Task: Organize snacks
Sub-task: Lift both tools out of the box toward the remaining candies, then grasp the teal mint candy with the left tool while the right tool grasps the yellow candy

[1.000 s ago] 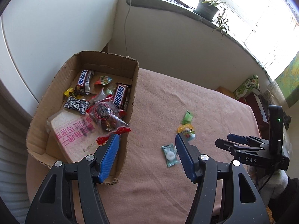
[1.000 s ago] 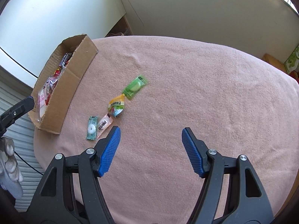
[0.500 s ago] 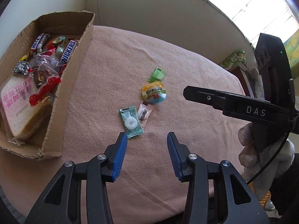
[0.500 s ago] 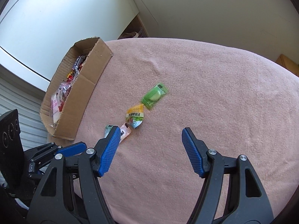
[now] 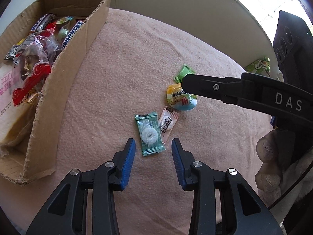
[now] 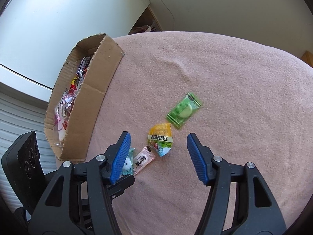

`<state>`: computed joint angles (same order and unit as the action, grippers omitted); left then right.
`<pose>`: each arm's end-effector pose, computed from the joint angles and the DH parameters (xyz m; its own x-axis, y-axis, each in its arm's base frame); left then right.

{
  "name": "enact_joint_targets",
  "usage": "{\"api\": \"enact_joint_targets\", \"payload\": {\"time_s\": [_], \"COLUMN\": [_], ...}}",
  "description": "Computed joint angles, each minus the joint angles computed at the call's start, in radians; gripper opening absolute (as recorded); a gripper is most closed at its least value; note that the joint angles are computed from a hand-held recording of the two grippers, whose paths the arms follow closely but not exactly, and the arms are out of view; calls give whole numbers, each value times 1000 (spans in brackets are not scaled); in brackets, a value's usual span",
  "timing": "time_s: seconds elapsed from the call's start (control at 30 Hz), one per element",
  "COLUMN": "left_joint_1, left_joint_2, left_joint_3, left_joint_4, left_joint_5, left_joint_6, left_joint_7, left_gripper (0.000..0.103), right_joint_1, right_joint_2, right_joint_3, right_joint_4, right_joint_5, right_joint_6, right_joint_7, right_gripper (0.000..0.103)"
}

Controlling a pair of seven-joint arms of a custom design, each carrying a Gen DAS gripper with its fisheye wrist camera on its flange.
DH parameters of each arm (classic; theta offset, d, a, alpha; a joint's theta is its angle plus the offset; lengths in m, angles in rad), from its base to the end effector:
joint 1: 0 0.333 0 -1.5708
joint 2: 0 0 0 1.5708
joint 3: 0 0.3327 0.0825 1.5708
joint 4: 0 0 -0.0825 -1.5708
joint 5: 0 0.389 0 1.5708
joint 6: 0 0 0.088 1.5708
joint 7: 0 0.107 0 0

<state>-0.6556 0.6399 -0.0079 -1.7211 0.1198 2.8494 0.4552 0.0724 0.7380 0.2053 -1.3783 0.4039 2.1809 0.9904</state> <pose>0.5677 -0.4508 0.2789 0.2624 -0.8858 0.3827 -0.8827 -0.3806 -0.2757 0.7336 0.1874 0.3041 0.5465 -0.7446 -0.3832 -0.8374 -0.4827 -0.2563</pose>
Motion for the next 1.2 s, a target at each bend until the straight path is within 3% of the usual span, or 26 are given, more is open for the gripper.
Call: {"api": "enact_joint_targets", "payload": {"time_s": [0.13,0.3,0.4,0.5,0.63,0.7,0.8,1.2], "left_joint_1": [23,-18,-33,-39,-64,-72,-62,-54], "left_joint_2": [-1,15,20,21,15,28,40,-7], "left_joint_3": [-16,26,42,49,67,67,60,50], "left_joint_4": [-19,23,35,35,33,50,61,-1], "left_joint_5": [-33,-6,23,52,102,118,129,158], "left_joint_6": [47,-6,-21,-23,-43,-50,-48,-18], "left_joint_7": [12,6,-17,-30,-51,-72,-76,-112], "left_gripper": [36,34,26,21,20,20,19,19], "right_joint_1": [15,26,34,46,49,54,62,35], "right_joint_2": [37,56,59,62,60,63,56,-13], "right_joint_3": [-8,-8,-9,-15,-11,-12,-15,4], "right_joint_4": [46,68,67,66,60,64,48,-60], "right_joint_5": [-20,-43,-57,-79,-93,-105,-127,-101], "right_joint_6": [-24,-31,-26,-16,-7,-9,6,84], "right_joint_7": [41,50,50,57,49,42,25,-36], "right_gripper": [64,63,63,53,48,35,25,23]}}
